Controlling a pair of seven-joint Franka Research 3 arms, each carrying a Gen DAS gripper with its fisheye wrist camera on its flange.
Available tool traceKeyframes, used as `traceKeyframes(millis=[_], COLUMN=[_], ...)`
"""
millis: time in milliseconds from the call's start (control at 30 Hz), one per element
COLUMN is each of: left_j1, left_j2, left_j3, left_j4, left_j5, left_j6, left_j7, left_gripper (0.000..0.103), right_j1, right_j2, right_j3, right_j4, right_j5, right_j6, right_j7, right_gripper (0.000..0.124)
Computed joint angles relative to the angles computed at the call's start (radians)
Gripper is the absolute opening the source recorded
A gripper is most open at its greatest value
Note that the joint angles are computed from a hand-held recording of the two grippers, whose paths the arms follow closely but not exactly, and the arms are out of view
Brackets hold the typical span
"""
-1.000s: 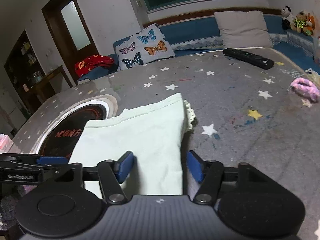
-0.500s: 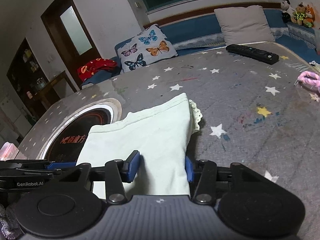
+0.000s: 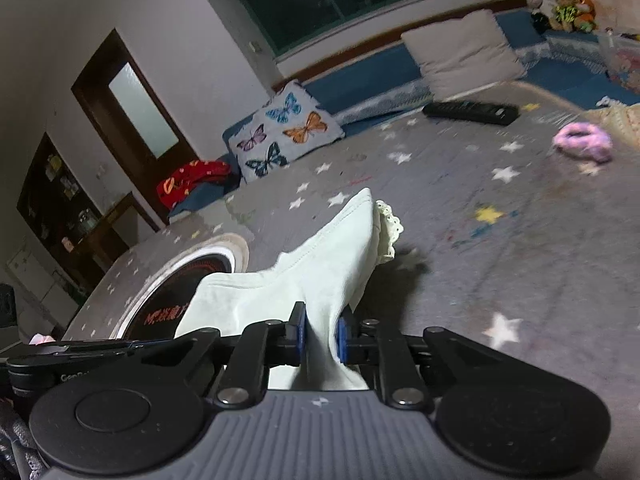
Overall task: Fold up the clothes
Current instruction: 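Grasp the lace-trimmed shirt edge with the right gripper and lift it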
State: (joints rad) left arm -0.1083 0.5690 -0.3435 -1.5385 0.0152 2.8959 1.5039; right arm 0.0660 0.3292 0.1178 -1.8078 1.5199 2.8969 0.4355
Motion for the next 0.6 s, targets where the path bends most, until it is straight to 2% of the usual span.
traceKeyframes(millis=[233, 400, 600], left_j1=[-0.031, -0.088, -0.174], left_j2=[0.05, 0.117, 0.241], left_j3=[-0.037, -0.024, 0.009], left_j4=[0.107, 0.241, 0.485], left_j5=[0.004, 0.01, 0.019], left_j6=[-0.033, -0.093, -0.209], left_j7=[0.063, 0.083, 0.094], left_gripper=[0.006, 0.006, 0.006], right_j1=[0.002, -0.001, -0.016], right_j2=[-0.075, -0.098, -0.095], right_j3=[-0.031, -0.057, -0.068], right_j4=[-0.053, -0.063, -0.046], right_j5=[0.062, 0.026, -0.035], right_j6=[0.052, 0.084, 0.124], right_j7=[-0.075, -0.064, -0.025], right_gripper=[0.013, 0.013, 0.013])
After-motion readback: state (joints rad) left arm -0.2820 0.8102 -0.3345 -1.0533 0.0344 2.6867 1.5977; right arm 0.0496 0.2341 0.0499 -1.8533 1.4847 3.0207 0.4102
